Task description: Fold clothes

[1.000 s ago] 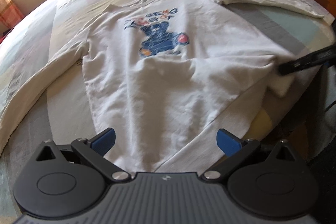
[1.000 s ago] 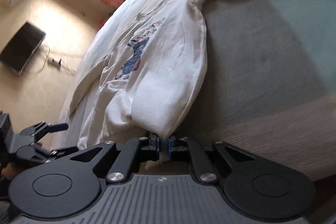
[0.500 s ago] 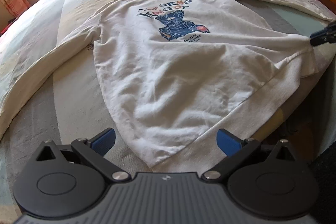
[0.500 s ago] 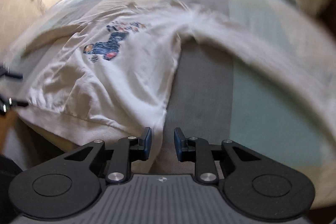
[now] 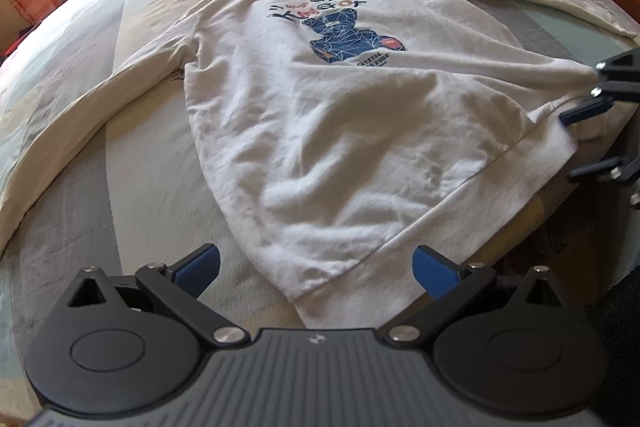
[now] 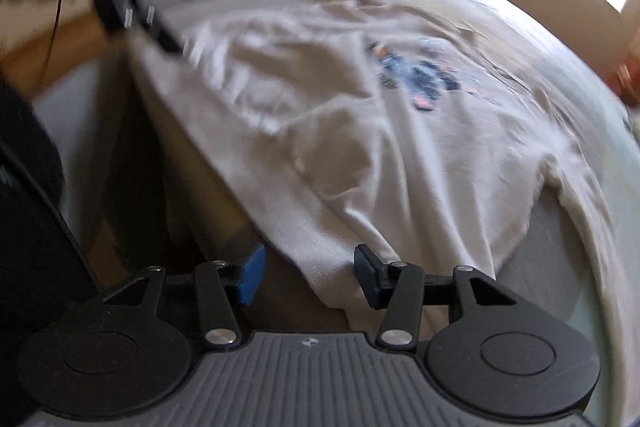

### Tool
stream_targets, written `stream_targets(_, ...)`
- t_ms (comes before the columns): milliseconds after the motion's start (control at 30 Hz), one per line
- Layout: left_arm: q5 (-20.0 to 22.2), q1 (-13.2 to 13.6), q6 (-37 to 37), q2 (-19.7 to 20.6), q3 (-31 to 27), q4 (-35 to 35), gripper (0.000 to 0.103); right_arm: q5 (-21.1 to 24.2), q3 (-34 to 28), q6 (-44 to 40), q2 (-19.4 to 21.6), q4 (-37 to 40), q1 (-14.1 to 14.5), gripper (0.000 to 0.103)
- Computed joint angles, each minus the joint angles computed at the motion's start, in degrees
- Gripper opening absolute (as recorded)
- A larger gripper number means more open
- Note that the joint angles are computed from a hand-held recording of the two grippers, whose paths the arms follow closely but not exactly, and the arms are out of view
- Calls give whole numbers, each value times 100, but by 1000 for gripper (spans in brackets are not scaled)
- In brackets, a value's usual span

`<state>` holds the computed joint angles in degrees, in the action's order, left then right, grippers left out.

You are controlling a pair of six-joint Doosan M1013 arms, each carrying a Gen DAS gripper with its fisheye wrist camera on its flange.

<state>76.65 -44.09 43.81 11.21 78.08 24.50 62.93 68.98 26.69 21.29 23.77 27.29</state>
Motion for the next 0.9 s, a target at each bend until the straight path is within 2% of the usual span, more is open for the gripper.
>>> stream_targets(67, -1, -9, -55, -23, 33, 8, 102, 45, -45, -117, 42, -45, 16, 52)
stream_targets(100, -3, -13, -81, -35, 50, 12, 102, 73, -71, -170, 65, -63, 22, 30)
stream_targets(133, -4, -17, -108, -46, 66, 16, 102, 160, -154, -84, 106, -125, 29, 16)
stream_targets(267, -47, -22, -189, -86, 126, 34, 102, 472, -367, 176, 202, -164, 39, 11)
stream_targets(400, -119, -31, -261, -152, 200, 51, 102, 1463, -700, 437, 376, 649, -68, 11)
stream_targets(433, -165, -26, -281, -179, 231, 37, 102, 1497, -715, 488, 384, 605, -44, 12)
stream_targets(567, -259, -4, -393, -231, 309, 10, 102, 1446, -698, 608, 357, 422, 26, 20)
stream_targets(633, -397, 16, -463, -275, 369, -26, 102, 1425, -688, 634, 314, 578, -28, 30)
stream_targets(733, -766, 77, -610, -366, 502, -163, 102, 1231, -624, 720, 219, 779, -118, 42)
stream_targets(800, -1077, 136, -757, -436, 620, -258, 102, 1111, -618, 843, 203, 857, -156, 42)
stream_targets(900, -1768, 355, -1267, -597, 921, -692, 101, 971, -592, 1047, 189, 940, -214, 42)
